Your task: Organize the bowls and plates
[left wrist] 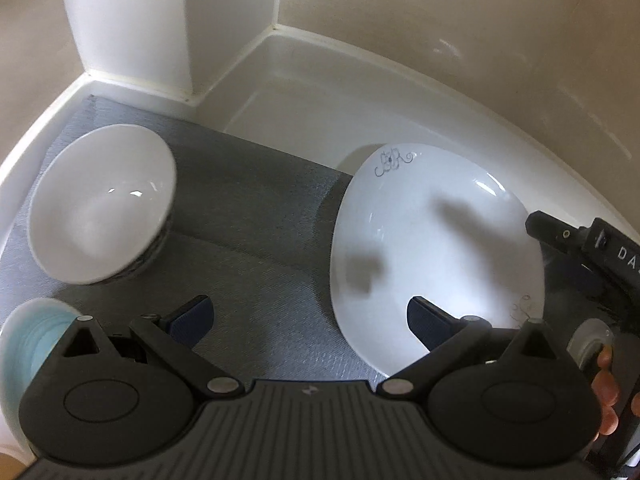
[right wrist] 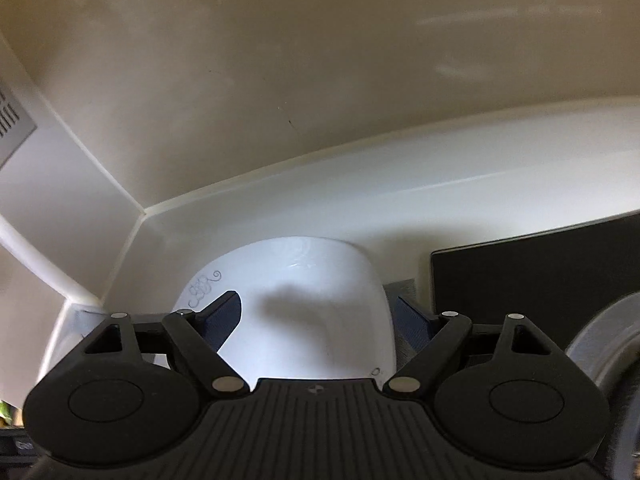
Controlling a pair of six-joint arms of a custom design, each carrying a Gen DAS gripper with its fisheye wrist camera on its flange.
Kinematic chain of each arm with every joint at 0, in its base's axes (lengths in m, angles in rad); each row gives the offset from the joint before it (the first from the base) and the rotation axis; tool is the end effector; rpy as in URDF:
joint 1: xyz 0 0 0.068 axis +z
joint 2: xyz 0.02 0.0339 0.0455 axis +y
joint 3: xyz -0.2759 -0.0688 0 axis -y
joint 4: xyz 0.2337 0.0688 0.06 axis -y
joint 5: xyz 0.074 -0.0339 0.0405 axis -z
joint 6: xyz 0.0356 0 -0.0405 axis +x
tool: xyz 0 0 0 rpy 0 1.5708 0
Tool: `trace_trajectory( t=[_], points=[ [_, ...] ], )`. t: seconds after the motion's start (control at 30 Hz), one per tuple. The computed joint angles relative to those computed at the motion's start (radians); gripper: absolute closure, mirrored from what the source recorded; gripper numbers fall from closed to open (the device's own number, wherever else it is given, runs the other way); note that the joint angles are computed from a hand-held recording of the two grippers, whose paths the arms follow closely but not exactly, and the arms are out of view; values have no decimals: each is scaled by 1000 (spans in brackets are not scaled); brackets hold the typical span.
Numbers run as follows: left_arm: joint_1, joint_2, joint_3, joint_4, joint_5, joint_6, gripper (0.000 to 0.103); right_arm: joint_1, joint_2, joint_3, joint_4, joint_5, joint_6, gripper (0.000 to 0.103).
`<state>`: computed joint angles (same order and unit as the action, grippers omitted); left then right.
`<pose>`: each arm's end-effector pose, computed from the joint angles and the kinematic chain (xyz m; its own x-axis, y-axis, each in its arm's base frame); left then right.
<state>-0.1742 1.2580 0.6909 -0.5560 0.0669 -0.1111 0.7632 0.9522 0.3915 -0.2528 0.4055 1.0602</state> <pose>0.2082 -0.0391 0.2024 -0.9047 0.0469 -0.4235 0.1018 0.9889 -0.1079 0.1276 0.1026 0.1873 -0.6400 0.4973 -0.5858 0.2434 0.8543 0.4592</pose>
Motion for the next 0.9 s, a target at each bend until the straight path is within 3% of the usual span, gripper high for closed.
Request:
trace_trajectory(
  t=[0.3, 0.57, 0.9],
  points=[
    [-37, 78, 10, 45, -27, -39, 0, -105, 64, -55, 147, -93, -104, 32],
    [-59, 123, 18, 71, -50, -47, 0, -85, 110, -42, 145, -74, -148, 53],
    [-98, 140, 17, 80, -74, -62, 0, -89, 132, -62, 205, -164, -166, 54]
  ],
)
